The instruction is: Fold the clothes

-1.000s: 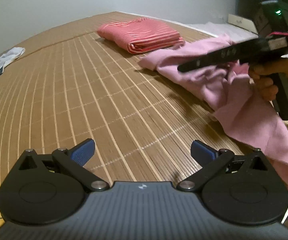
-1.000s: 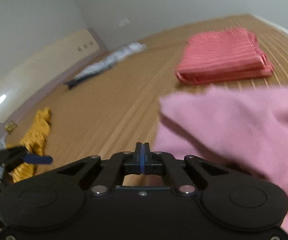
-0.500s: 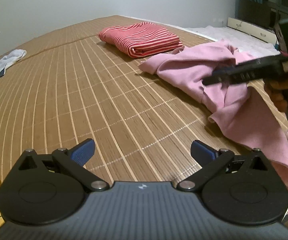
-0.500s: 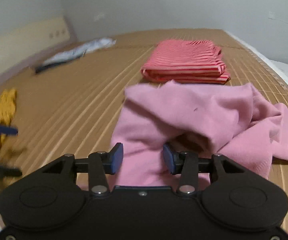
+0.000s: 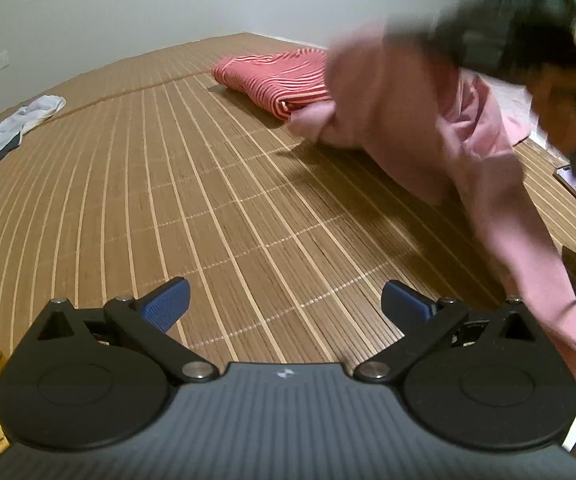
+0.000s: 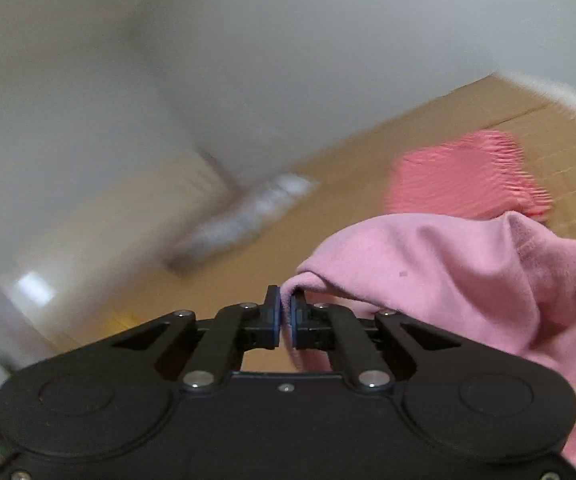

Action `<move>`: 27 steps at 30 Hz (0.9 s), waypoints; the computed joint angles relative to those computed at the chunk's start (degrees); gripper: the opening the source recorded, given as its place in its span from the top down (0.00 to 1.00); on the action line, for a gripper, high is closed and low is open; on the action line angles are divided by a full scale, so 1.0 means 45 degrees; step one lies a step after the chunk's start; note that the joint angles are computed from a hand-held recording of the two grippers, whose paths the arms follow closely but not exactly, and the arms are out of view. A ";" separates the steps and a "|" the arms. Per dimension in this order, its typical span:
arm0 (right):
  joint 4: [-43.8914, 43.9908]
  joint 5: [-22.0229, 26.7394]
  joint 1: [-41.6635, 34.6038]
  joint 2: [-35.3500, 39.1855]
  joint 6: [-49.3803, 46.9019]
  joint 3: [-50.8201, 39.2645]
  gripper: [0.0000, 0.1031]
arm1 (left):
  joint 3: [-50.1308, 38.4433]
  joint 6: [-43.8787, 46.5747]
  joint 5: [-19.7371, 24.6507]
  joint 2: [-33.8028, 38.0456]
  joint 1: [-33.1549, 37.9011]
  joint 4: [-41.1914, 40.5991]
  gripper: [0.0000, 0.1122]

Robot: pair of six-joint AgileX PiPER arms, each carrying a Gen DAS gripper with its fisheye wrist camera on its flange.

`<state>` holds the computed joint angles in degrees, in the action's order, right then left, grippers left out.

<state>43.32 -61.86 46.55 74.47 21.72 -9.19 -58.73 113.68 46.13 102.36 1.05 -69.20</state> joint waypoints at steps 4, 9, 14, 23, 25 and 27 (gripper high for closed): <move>-0.1168 0.1137 -0.1285 -0.2080 -0.0782 -0.0214 0.94 | 0.0140 0.0213 -0.0099 -0.0141 0.0191 -0.0666 0.08; -0.0761 0.4689 -0.1424 -0.2981 -0.4182 -0.2661 0.94 | 0.0177 0.0399 -0.0049 -0.0392 0.0882 -0.1747 0.08; -0.2700 0.7063 -0.2221 -0.0271 -0.3916 -0.5827 0.94 | -0.0076 -0.0281 -0.0309 -0.0597 0.2176 -0.3136 0.08; -0.7335 0.9076 -0.2758 0.6786 0.0852 -1.3563 0.73 | -0.0731 -0.0126 -0.2412 -0.0768 0.4582 -0.5222 0.08; -0.8270 1.1082 -0.2841 0.8557 0.2051 -1.5951 0.53 | -0.1004 -0.0719 -0.3017 -0.0629 0.4695 -0.4703 0.08; -0.9949 1.2017 -0.2772 0.9430 0.4077 -1.6921 0.53 | -0.1217 -0.1342 -0.3547 -0.0534 0.4749 -0.4004 0.08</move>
<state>-1.45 -7.79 34.08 116.90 40.06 -85.34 -64.21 107.65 30.17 99.95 22.42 -87.22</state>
